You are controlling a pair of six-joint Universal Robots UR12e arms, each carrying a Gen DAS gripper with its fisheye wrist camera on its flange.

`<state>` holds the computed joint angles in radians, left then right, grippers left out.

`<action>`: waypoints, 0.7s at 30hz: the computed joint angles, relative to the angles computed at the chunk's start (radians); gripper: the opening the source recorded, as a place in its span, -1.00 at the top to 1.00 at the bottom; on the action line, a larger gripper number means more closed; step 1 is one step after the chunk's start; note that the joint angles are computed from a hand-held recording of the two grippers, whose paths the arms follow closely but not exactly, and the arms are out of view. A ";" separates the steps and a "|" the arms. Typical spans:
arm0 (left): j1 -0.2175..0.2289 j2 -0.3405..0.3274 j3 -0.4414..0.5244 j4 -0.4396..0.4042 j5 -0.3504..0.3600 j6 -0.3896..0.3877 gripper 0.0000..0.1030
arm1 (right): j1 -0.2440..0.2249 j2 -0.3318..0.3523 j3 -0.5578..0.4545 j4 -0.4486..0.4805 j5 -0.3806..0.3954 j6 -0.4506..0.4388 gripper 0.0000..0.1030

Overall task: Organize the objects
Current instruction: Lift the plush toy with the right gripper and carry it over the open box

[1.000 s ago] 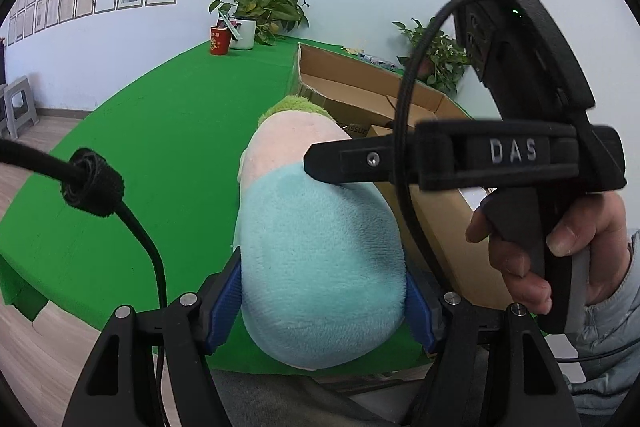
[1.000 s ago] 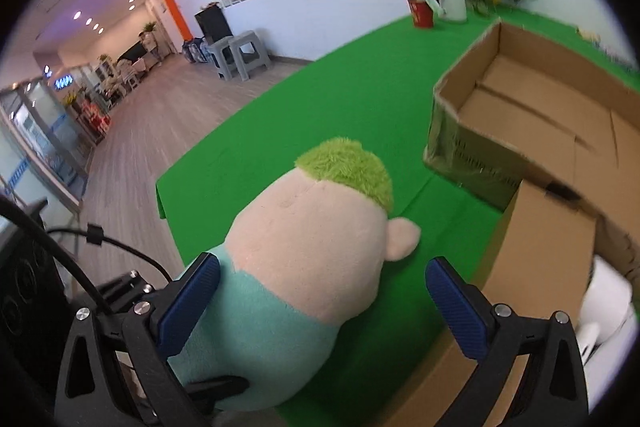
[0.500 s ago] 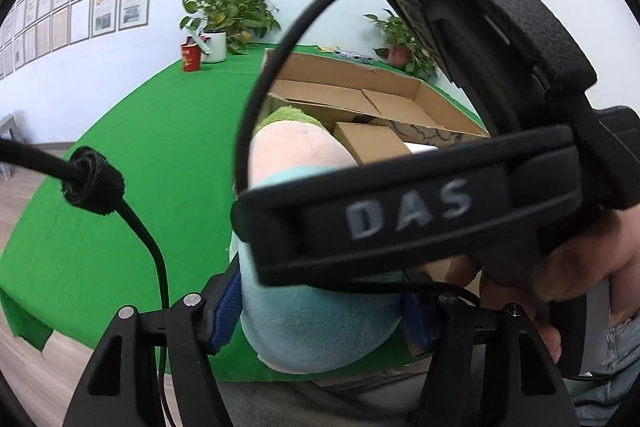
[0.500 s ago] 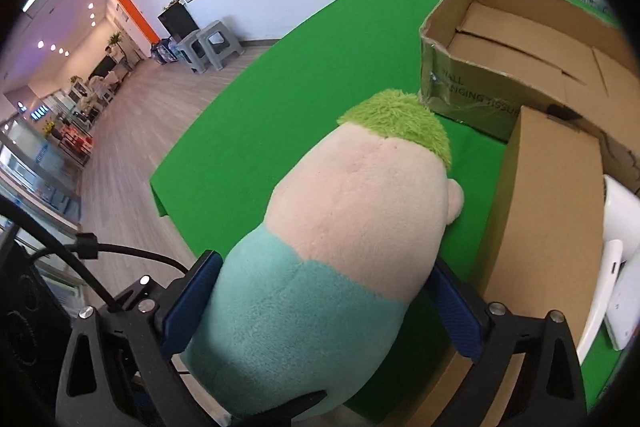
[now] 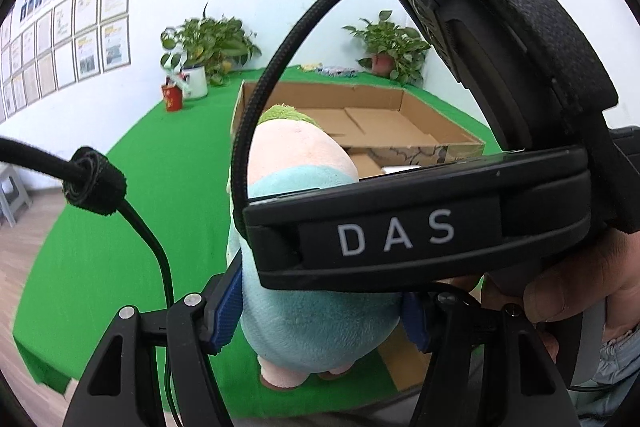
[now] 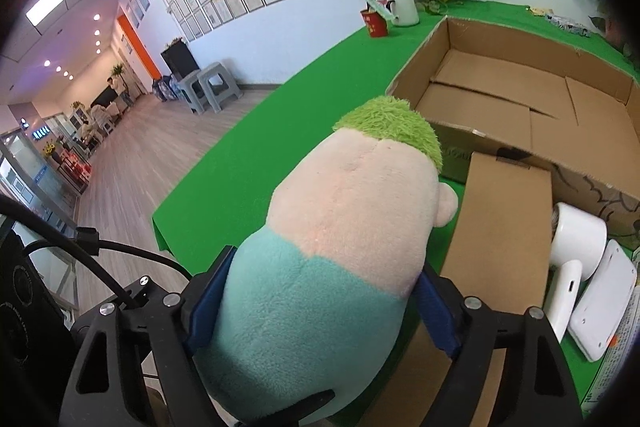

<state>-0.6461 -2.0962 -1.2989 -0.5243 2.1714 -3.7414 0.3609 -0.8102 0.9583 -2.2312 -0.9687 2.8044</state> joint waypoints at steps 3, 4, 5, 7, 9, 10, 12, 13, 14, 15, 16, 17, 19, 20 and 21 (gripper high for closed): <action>0.020 -0.008 0.012 0.093 -0.096 0.166 -0.22 | -0.004 0.004 -0.008 -0.045 0.004 0.015 -0.58; 0.021 -0.017 0.031 0.094 -0.090 0.182 -0.22 | -0.006 0.005 -0.010 -0.061 0.005 0.021 -0.58; 0.023 -0.023 0.045 0.099 -0.085 0.197 -0.22 | -0.008 0.008 -0.017 -0.079 0.008 0.029 -0.57; 0.027 -0.040 0.079 0.122 -0.067 0.236 -0.22 | -0.010 0.014 -0.028 -0.120 0.013 0.048 -0.55; 0.030 -0.064 0.123 0.161 -0.038 0.288 -0.22 | -0.011 0.019 -0.046 -0.164 0.011 0.055 -0.53; 0.032 -0.075 0.143 0.180 -0.029 0.309 -0.22 | -0.011 0.026 -0.062 -0.188 0.009 0.055 -0.52; 0.038 -0.101 0.196 0.219 -0.011 0.366 -0.22 | -0.012 0.040 -0.103 -0.227 0.009 0.056 -0.52; 0.040 -0.111 0.216 0.232 -0.006 0.387 -0.22 | -0.013 0.049 -0.128 -0.241 0.008 0.059 -0.52; 0.044 -0.125 0.245 0.246 -0.005 0.412 -0.22 | -0.014 0.059 -0.152 -0.260 0.007 0.063 -0.51; 0.048 -0.138 0.274 0.253 -0.008 0.432 -0.22 | -0.015 0.068 -0.174 -0.276 0.004 0.066 -0.51; 0.052 -0.147 0.294 0.256 -0.011 0.444 -0.22 | -0.015 0.077 -0.195 -0.288 0.000 0.069 -0.50; 0.057 -0.160 0.320 0.258 -0.012 0.458 -0.22 | -0.016 0.089 -0.222 -0.295 -0.004 0.075 -0.50; 0.058 -0.178 0.366 0.249 -0.005 0.475 -0.22 | -0.017 0.117 -0.283 -0.288 -0.001 0.079 -0.49; 0.064 -0.187 0.389 0.238 -0.008 0.478 -0.22 | -0.016 0.137 -0.323 -0.280 -0.001 0.082 -0.49; 0.070 -0.197 0.414 0.221 -0.009 0.481 -0.22 | -0.016 0.149 -0.349 -0.271 -0.001 0.081 -0.49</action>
